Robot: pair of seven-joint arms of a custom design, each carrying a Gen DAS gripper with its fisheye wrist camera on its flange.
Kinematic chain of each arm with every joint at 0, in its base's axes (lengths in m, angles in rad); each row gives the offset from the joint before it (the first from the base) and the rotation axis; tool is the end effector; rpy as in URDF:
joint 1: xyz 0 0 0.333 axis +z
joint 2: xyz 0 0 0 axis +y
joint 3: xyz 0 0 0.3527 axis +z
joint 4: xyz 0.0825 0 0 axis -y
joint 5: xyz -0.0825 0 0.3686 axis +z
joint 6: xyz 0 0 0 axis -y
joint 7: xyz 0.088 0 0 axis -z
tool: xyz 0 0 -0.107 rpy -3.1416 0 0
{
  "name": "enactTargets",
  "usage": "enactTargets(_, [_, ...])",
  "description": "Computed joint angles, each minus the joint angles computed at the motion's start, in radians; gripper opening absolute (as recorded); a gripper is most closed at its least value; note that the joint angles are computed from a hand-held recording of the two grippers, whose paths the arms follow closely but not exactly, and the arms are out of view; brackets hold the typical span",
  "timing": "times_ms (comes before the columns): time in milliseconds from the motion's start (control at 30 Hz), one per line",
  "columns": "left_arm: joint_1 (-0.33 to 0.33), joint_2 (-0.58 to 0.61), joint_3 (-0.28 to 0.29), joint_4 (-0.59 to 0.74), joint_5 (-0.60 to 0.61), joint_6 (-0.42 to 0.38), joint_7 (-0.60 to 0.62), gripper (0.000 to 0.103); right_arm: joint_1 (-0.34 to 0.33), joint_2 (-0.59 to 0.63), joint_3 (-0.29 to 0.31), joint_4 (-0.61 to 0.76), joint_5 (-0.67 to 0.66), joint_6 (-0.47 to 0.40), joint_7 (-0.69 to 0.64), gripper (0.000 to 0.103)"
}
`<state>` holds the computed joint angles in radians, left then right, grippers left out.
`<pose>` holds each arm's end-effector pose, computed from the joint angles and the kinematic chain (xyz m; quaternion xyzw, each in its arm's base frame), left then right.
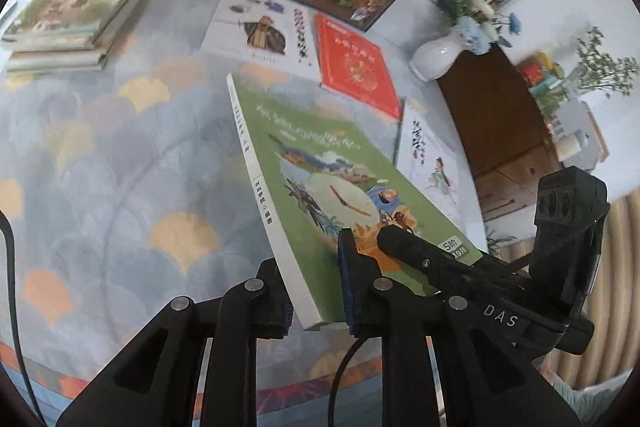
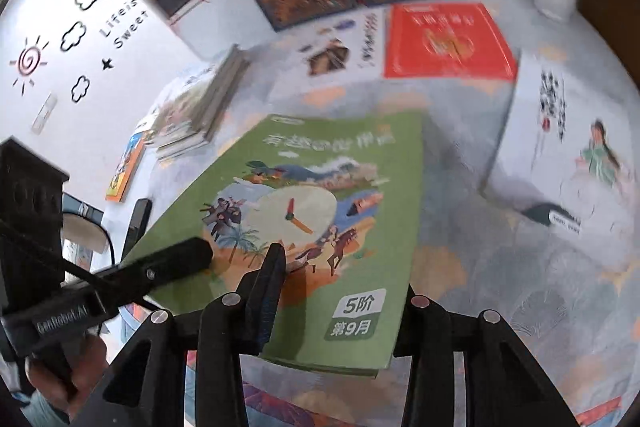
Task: Organize books
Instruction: 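Carry the upright green book to the standing row of books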
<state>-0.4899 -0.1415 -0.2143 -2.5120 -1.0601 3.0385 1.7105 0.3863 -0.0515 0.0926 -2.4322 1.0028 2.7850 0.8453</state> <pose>0.3891 -0.2455 0.4307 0.7161 -0.6030 0.3496 0.0367 0.4488 0.1905 0.4014 -0.7711 0.5570 0.0158 0.3081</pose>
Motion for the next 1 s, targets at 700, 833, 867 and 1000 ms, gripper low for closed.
enactTargets(700, [0.304, -0.144, 0.242, 0.0, -0.206, -0.225, 0.617, 0.017, 0.345, 0.408, -0.067, 0.556, -0.831, 0.19, 0.888, 0.043])
enactTargets(833, [0.384, -0.08, 0.262, 0.058, -0.22, -0.283, 0.682, 0.017, 0.381, 0.534, -0.096, 0.76, -0.936, 0.097, 1.003, 0.043])
enactTargets(867, [0.404, -0.058, 0.269, 0.077, -0.23, -0.304, 0.703, 0.017, 0.383, 0.553, -0.097, 0.79, -0.957, 0.084, 1.022, 0.043])
enactTargets(1000, [0.474, 0.026, 0.263, 0.147, -0.246, -0.361, 0.743, 0.017, 0.369, 0.672, -0.081, 0.974, -1.023, -0.009, 1.071, 0.044])
